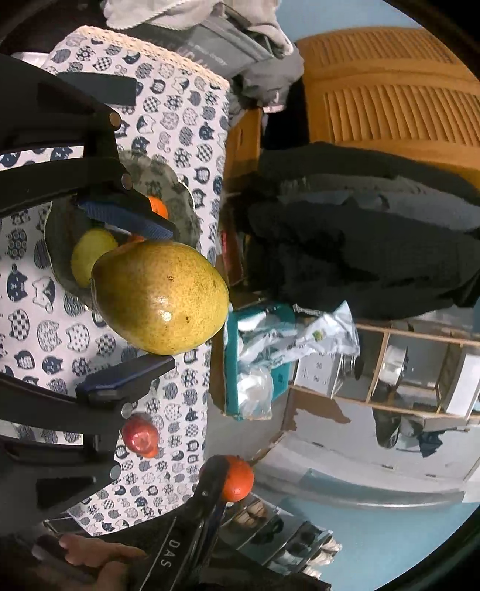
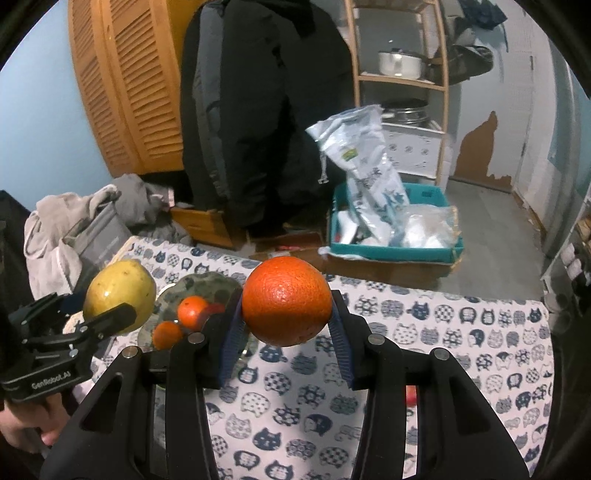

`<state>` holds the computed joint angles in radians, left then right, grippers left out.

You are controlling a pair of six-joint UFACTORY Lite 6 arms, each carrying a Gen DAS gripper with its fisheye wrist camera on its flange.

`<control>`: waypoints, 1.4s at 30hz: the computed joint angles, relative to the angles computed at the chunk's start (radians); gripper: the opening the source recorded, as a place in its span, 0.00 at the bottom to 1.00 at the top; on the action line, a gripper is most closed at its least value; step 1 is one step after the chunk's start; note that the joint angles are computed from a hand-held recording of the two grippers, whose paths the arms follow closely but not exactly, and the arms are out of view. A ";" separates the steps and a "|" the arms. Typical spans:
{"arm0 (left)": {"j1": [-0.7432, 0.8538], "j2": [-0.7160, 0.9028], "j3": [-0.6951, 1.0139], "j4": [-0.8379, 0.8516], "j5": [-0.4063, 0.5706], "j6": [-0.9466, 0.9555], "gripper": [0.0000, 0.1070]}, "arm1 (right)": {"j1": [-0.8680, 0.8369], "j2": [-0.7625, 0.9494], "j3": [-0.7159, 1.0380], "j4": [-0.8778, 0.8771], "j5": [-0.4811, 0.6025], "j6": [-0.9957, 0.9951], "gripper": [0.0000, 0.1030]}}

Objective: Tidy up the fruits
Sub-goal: 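Carry the pear over the bowl with the left tool while the right carries the orange, then drop the pear into the bowl with the left tool while the right tool drops the orange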

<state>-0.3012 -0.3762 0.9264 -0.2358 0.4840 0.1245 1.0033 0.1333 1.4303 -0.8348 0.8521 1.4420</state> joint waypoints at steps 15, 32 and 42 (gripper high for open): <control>0.288 0.040 -0.091 -0.256 0.023 0.342 0.61 | -0.044 0.411 0.421 0.177 -0.083 -0.196 0.42; 0.337 0.283 -0.169 -0.372 -0.079 0.505 0.61 | -0.088 0.720 0.661 0.425 -0.110 -0.387 0.42; 0.322 0.356 -0.179 -0.362 -0.113 0.501 0.61 | -0.103 0.782 0.681 0.487 -0.118 -0.430 0.42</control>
<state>0.0211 -0.0201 0.7477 -0.5981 0.3707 0.6255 0.9001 0.9150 2.1111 -0.3474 0.7343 1.0124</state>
